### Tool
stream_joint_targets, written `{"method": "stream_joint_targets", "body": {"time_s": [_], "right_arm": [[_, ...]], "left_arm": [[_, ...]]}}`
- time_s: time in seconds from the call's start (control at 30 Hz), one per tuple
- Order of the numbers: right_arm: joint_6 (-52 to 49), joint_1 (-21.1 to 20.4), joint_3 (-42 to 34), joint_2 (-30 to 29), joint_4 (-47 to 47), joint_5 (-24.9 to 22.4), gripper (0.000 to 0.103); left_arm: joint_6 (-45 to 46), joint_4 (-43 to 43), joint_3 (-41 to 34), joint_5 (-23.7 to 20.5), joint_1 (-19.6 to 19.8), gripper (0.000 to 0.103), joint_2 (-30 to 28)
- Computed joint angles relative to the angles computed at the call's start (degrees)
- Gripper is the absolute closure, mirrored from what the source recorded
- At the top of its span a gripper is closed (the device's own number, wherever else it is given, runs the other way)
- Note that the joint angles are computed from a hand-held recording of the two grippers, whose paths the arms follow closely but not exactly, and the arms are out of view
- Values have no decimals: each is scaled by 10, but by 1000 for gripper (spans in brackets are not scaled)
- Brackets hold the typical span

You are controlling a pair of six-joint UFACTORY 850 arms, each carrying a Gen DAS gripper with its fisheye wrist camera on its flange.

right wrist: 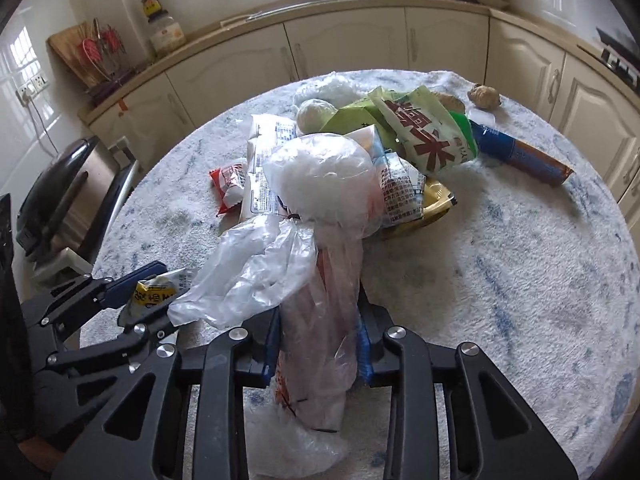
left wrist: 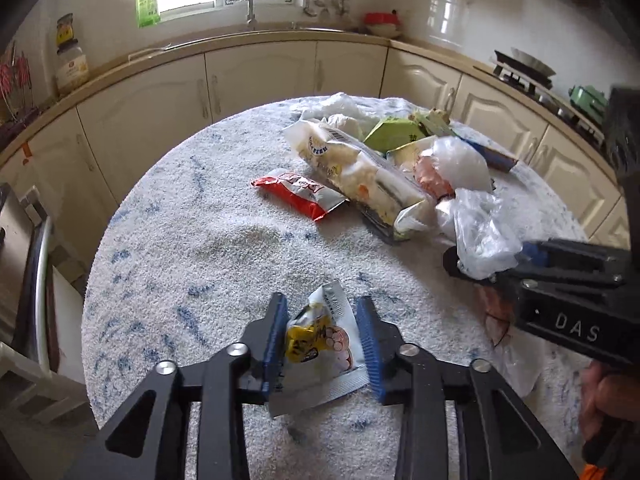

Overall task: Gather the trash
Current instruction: 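Grasp a yellow snack wrapper with the left gripper while the right gripper grasps a long plastic bag, then carry the wrapper and bag to the wastebasket and open both grippers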

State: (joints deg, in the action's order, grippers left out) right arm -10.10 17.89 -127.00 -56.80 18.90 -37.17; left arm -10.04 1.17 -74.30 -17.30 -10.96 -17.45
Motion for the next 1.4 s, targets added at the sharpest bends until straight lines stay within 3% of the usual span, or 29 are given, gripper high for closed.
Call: {"method": "stream_joint_targets", "body": {"time_s": [0.03,0.07,0.1,0.23,0.4,0.6,0.9,1.17,1.4], "right_arm": [[-20,-3,26,15,26,12,73],[-39,-6,52,31,55,24,74],[-54,-8,74,45,75,35,74],[-107,-21,156,98,153,72,74],[-135,-29,212,137,185,93,74],[-176,-40,282,188,232,129,74],[-255,-66,364,273,313,191,74],[-318,-102,430,345,378,243,74],[-348,-140,478,389,418,274,73]], "left_arm": [[26,-29,3,1,5,83,4],[60,-69,8,0,10,92,9],[98,-115,13,-2,15,93,14],[116,-132,37,5,11,93,33],[150,-176,55,7,3,94,52],[72,-83,64,20,-29,94,83],[18,-13,57,49,-80,94,130],[36,-16,43,82,-123,94,166],[96,-70,19,90,-164,94,158]]}}
